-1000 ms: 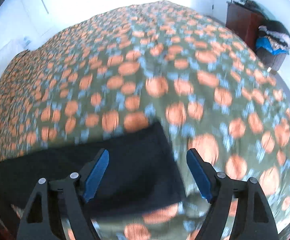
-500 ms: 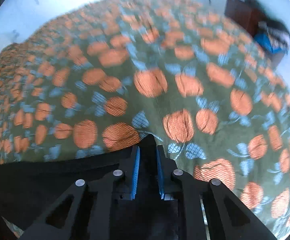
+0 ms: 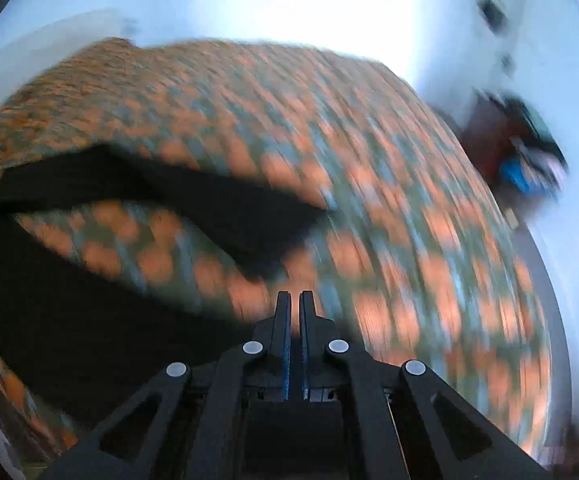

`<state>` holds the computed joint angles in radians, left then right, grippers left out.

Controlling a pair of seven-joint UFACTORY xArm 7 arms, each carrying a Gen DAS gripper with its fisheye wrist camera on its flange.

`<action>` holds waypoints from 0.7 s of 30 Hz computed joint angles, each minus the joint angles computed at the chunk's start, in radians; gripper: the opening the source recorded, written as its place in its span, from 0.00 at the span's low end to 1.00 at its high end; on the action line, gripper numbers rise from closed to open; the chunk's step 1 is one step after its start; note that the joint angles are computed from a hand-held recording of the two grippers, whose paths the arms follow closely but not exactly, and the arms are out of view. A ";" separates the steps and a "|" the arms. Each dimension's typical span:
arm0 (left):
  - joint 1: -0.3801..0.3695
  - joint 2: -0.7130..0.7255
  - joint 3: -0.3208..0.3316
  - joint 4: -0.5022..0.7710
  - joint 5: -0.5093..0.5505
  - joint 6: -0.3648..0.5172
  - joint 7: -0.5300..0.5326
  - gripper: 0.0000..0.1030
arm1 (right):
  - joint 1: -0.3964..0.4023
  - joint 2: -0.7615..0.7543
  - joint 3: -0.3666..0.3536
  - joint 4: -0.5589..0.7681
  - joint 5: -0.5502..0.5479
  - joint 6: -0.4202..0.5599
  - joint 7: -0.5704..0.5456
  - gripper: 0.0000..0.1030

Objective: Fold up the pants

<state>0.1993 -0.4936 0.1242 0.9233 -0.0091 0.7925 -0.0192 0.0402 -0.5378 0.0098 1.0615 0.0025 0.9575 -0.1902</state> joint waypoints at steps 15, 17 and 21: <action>-0.043 -0.001 -0.061 -0.125 0.041 -0.068 0.013 0.99 | 0.090 -0.135 0.139 -0.149 0.082 -0.083 0.406 0.84; -0.041 0.000 -0.069 -0.128 0.059 -0.066 0.008 0.99 | 0.133 -0.102 0.156 -0.151 0.090 -0.101 0.416 0.84; -0.048 -0.021 -0.062 -0.155 0.068 -0.084 0.023 1.00 | 0.156 -0.030 0.190 -0.149 0.029 -0.130 0.433 0.89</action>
